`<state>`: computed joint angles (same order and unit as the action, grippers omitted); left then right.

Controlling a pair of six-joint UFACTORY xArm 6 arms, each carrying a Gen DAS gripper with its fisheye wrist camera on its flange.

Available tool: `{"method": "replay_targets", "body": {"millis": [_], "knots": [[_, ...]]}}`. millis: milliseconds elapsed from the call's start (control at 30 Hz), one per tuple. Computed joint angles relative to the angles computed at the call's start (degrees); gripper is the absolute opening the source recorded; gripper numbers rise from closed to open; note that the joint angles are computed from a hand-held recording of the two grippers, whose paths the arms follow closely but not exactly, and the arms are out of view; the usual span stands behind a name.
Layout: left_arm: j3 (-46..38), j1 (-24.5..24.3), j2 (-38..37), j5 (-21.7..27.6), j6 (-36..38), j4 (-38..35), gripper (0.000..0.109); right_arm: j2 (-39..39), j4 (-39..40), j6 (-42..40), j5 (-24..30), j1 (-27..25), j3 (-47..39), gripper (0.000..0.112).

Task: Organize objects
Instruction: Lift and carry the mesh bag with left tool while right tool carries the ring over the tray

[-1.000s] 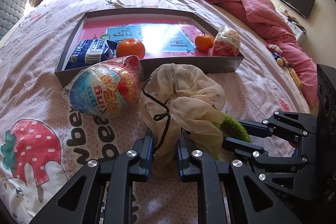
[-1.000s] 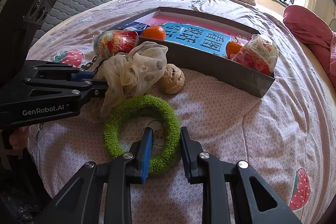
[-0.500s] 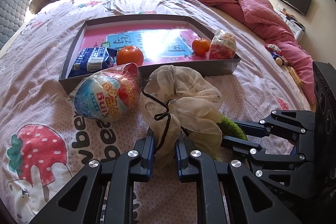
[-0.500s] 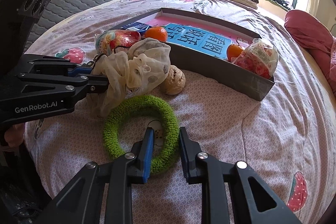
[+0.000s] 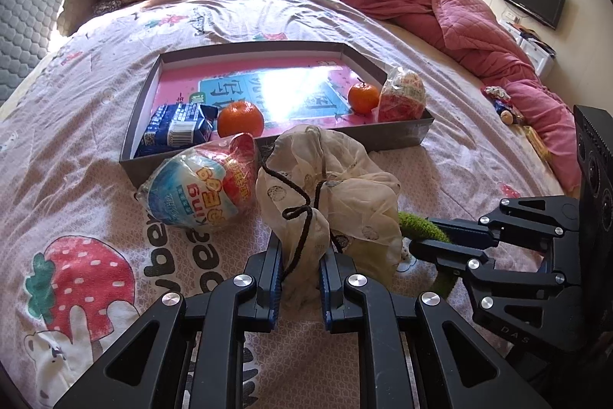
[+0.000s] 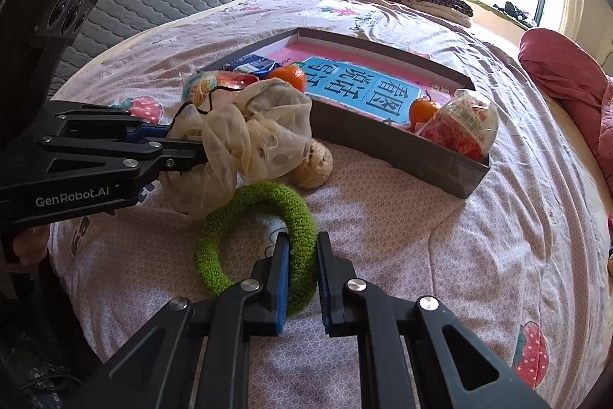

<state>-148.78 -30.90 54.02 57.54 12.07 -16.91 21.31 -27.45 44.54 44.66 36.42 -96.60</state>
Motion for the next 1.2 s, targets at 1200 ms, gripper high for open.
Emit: {"method": "replay_targets", "body": {"millis": [1200], "knots": [[17.94, 0.23, -12.54, -16.14, 2.27, 0.35, 0.016, -8.13, -18.31, 21.96, -12.21, -1.68, 8.24, 0.013]]}}
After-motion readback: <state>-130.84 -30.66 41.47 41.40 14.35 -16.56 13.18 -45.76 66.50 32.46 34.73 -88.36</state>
